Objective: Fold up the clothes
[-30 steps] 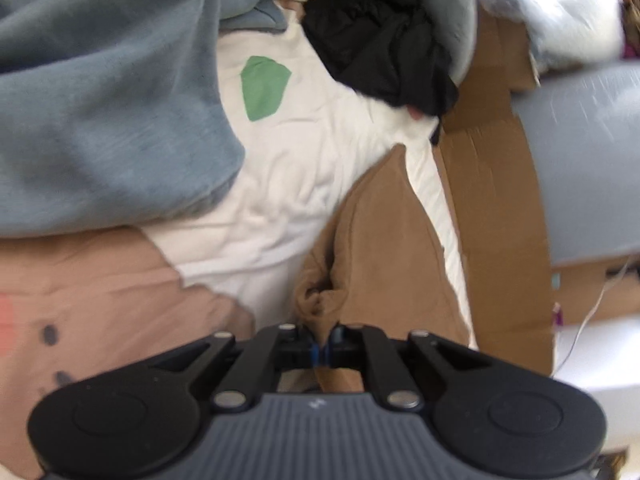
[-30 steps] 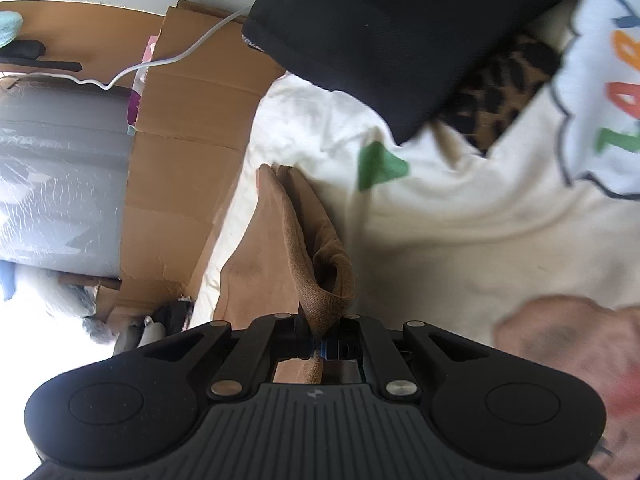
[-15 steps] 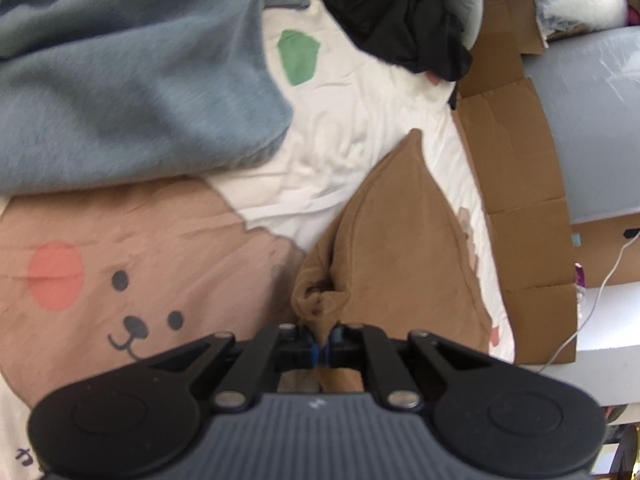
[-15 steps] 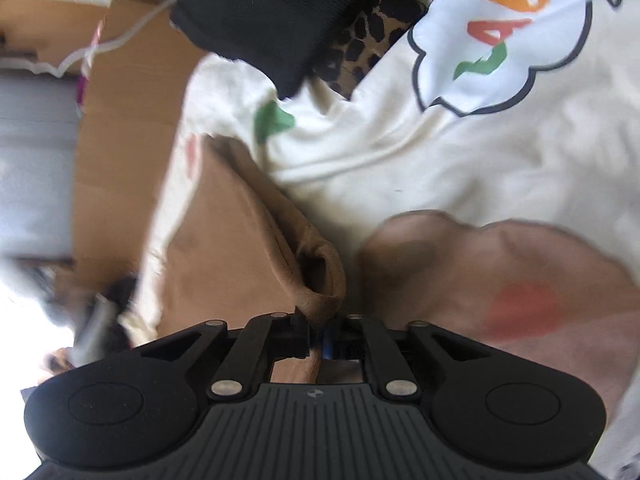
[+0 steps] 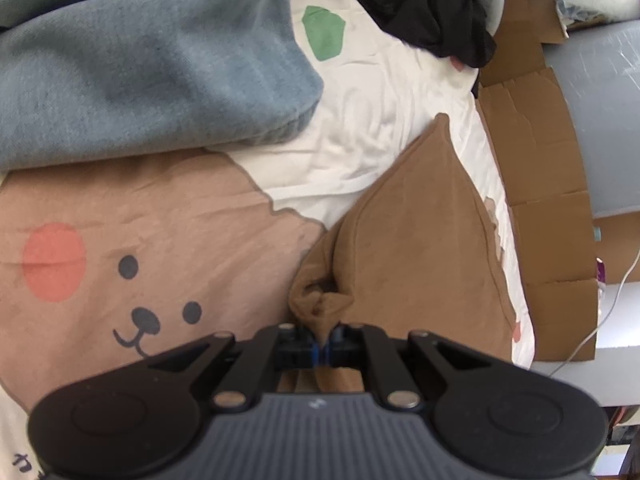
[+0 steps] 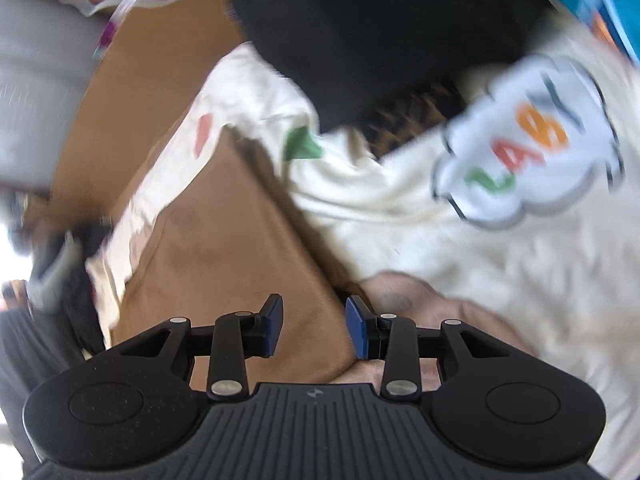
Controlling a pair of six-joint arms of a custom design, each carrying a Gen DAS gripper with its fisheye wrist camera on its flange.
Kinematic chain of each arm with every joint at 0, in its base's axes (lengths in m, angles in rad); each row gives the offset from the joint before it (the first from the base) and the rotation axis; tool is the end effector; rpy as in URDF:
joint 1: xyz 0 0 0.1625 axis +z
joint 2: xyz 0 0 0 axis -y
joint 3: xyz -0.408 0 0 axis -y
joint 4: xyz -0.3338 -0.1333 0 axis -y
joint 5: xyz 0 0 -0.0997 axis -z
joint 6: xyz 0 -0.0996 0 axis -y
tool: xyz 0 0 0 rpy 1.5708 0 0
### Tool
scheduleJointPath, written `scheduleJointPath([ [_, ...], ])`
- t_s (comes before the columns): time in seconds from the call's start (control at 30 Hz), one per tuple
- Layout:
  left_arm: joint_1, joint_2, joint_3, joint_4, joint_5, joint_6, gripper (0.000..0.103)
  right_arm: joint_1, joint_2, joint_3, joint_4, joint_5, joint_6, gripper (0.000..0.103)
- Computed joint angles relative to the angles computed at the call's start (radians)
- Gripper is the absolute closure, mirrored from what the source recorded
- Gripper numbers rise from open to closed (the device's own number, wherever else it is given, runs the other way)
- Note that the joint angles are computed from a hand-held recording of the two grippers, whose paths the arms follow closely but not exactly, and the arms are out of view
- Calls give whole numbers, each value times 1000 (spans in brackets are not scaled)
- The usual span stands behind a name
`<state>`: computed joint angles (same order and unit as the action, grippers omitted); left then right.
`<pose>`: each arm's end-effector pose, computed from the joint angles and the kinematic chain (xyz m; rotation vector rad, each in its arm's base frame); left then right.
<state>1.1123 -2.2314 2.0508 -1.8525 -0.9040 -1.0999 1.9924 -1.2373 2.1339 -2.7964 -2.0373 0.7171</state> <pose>0.0853 -0.2675 0.5190 -1.0836 2.5485 -1.1339 0.2711 -0.3881 0.2353 -0.5265 -2.7798 0.7573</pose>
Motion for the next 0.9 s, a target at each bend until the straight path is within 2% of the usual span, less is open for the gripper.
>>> scheduleJointPath([
  [0.17, -15, -1, 11, -5, 13, -21, 100, 36, 52, -269, 356, 27, -146, 65],
  [0.27, -18, -7, 18, -15, 12, -23, 100, 53, 119, -444, 601, 54, -208, 59],
  [0.33, -24, -9, 15, -5, 13, -23, 100, 68, 171, -533, 697, 53, -253, 59],
  [0.43, -40, -17, 18, -2, 22, -32, 100, 82, 225, -569, 644, 53, -305, 59],
  [0.57, -31, -29, 37, -55, 8, -20, 100, 94, 280, -518, 472, 54, -295, 59],
  [0.73, 15, -34, 50, -118, -40, 25, 100, 104, 325, -408, 247, 80, -232, 60],
  [0.9, 32, -26, 37, -108, -62, 55, 100, 156, 388, -340, 107, 11, -257, 60],
])
